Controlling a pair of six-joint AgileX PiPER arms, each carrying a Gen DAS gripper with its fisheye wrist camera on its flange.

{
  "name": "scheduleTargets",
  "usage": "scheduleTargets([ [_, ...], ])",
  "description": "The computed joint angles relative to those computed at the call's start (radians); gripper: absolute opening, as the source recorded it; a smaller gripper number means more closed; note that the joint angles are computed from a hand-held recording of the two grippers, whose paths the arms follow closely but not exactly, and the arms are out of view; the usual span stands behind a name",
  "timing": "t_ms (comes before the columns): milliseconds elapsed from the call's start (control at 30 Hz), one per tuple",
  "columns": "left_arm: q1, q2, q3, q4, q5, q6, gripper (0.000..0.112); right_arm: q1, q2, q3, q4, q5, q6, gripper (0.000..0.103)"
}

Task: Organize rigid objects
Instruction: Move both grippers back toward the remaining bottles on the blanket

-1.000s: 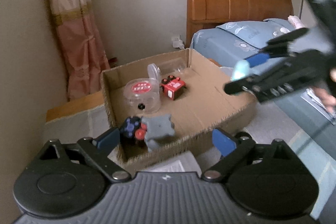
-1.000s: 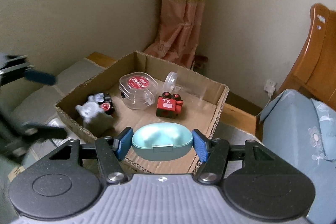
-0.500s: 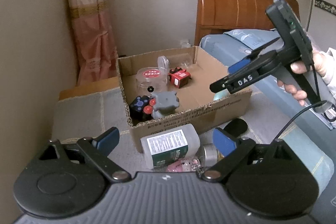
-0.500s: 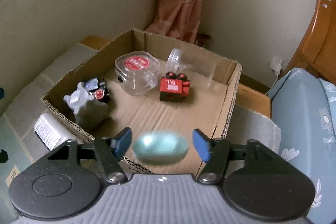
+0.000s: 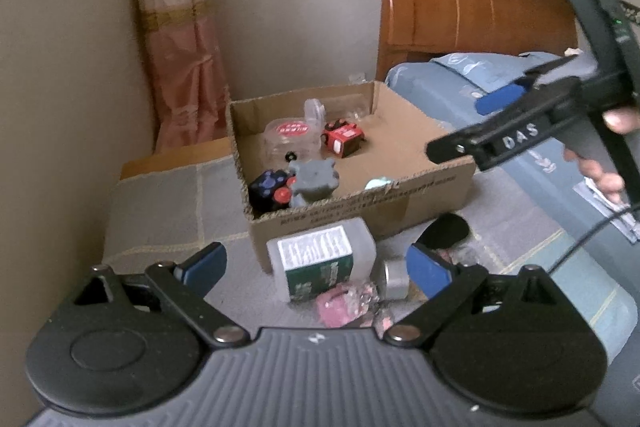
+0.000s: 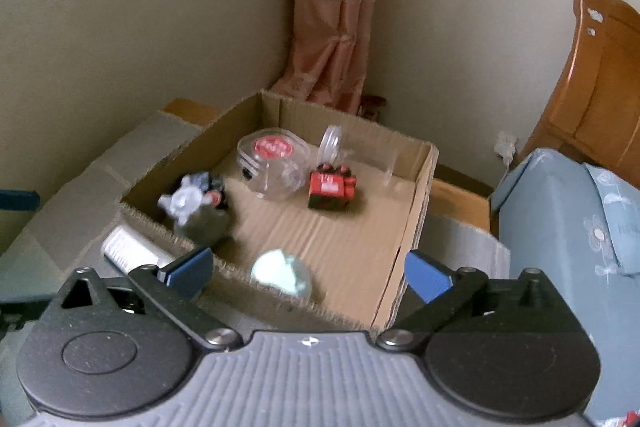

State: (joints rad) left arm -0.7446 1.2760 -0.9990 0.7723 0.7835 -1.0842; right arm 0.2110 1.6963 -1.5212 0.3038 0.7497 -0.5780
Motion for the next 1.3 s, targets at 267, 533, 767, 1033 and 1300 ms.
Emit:
scheduleTargets([
  [267,-0.037,-0.007,0.053,0.022,0.046,-0.095,0.097,0.020,-0.085,0.203,-0.091,-0.105,0.139,0.103],
  [533,-0.052,0.012,0.075,0.036,0.077,-0.144,0.097,0.048,-0.061,0.312,-0.170,-0.226,0.320,0.103],
  [767,-0.054,0.004,0.095,0.029,0.081,-0.154,0.097,0.051,-0.064,0.376,-0.155,-0.284,0.380,0.103],
  [1033,-0.045,-0.008,0.114,0.026,0.062,-0.156,0.097,0.036,-0.165,0.463,-0.034,-0.224,0.241,0.103],
  [1300,-0.050,-0.044,0.149,0.046,0.072,-0.183,0.097,0.072,-0.249,0.526,-0.098,-0.210,0.327,0.103],
])
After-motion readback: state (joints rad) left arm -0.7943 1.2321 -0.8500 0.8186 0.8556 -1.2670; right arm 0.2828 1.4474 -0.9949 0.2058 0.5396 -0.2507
